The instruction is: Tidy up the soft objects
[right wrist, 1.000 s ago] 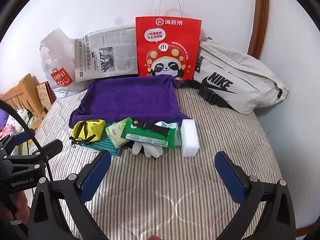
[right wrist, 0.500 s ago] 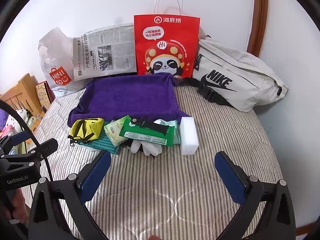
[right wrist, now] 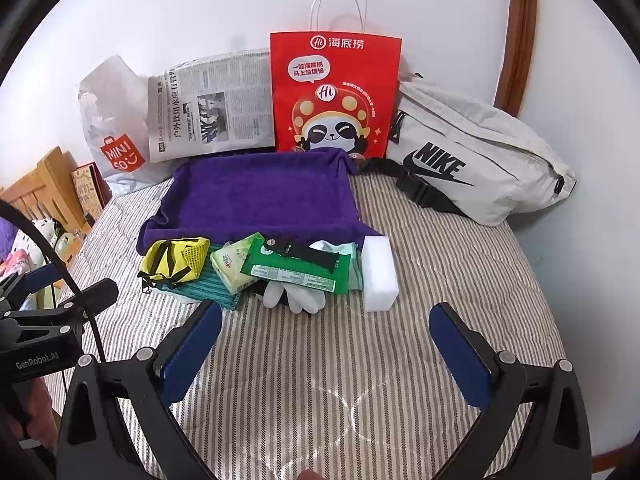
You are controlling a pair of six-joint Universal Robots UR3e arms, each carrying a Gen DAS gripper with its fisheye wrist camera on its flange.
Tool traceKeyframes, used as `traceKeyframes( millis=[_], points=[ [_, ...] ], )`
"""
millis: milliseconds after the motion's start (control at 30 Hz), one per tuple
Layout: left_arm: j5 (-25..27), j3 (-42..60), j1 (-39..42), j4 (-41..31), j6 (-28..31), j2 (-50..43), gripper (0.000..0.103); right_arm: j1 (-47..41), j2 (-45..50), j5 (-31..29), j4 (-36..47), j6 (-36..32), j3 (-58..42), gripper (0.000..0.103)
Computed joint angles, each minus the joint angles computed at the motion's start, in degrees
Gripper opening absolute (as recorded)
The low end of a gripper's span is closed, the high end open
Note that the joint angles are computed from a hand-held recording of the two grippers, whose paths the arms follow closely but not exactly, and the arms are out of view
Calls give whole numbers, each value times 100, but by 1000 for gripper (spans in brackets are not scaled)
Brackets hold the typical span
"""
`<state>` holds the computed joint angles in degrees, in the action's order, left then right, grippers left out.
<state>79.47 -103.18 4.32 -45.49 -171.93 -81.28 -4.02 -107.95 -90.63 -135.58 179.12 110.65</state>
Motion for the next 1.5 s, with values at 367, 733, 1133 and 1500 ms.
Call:
traceKeyframes(
  millis=[367,733,1133,1500],
  points=[
    [49,-42,81,436,192,-504,103,-145,350,-7,-406,-81,215,102],
    [61,249,31,970,229,-1668,103,-245,906,71,-786,-210,423,102],
    [-694,616,575,1210,375,-2431,100,-634,1192,224,-1016,-455,594,102],
    [-365,1266,619,1061,359,-3153,84,-675,1927,211,-1150,-436,373,102]
  ],
)
